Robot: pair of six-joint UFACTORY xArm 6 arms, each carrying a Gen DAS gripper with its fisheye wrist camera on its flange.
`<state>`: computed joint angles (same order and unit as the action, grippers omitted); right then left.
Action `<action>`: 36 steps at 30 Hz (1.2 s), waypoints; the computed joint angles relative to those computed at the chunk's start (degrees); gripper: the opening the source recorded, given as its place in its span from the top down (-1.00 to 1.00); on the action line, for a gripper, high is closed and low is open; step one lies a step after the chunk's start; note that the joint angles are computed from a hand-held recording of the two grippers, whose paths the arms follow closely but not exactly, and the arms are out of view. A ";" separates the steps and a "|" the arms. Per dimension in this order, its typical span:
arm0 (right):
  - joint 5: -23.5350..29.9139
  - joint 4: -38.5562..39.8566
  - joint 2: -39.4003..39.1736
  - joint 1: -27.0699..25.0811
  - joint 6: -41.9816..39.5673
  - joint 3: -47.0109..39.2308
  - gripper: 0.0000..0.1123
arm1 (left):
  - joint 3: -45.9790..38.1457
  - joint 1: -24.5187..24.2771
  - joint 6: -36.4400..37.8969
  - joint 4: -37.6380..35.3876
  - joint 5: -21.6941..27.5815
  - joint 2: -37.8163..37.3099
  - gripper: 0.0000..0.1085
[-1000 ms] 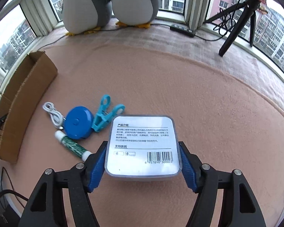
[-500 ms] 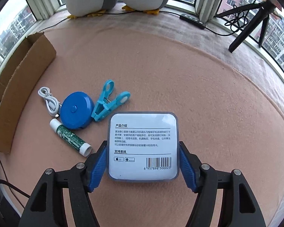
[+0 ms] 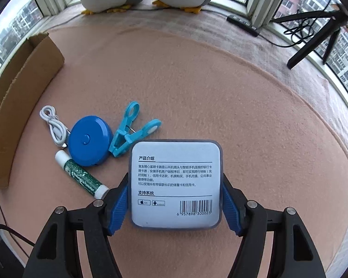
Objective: Organize rigid objects
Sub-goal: 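Carry the square box into the cardboard box and release it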
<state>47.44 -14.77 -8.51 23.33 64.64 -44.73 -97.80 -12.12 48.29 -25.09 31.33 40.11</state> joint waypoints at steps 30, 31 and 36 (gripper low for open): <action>-8.73 -1.66 28.44 5.40 -9.17 -41.04 -0.18 | -0.92 0.07 -0.04 -0.14 0.71 0.35 0.30; -8.46 -0.90 30.12 5.39 -10.09 -42.93 -0.18 | -1.09 0.04 -0.20 -0.08 0.82 0.43 0.30; -6.29 2.16 36.58 5.41 -14.15 -50.48 -0.18 | -1.00 0.03 -0.17 -0.07 0.74 0.39 0.30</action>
<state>41.15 -12.61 28.06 28.74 50.49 -95.20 -98.80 -12.09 48.13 -25.15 32.07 40.49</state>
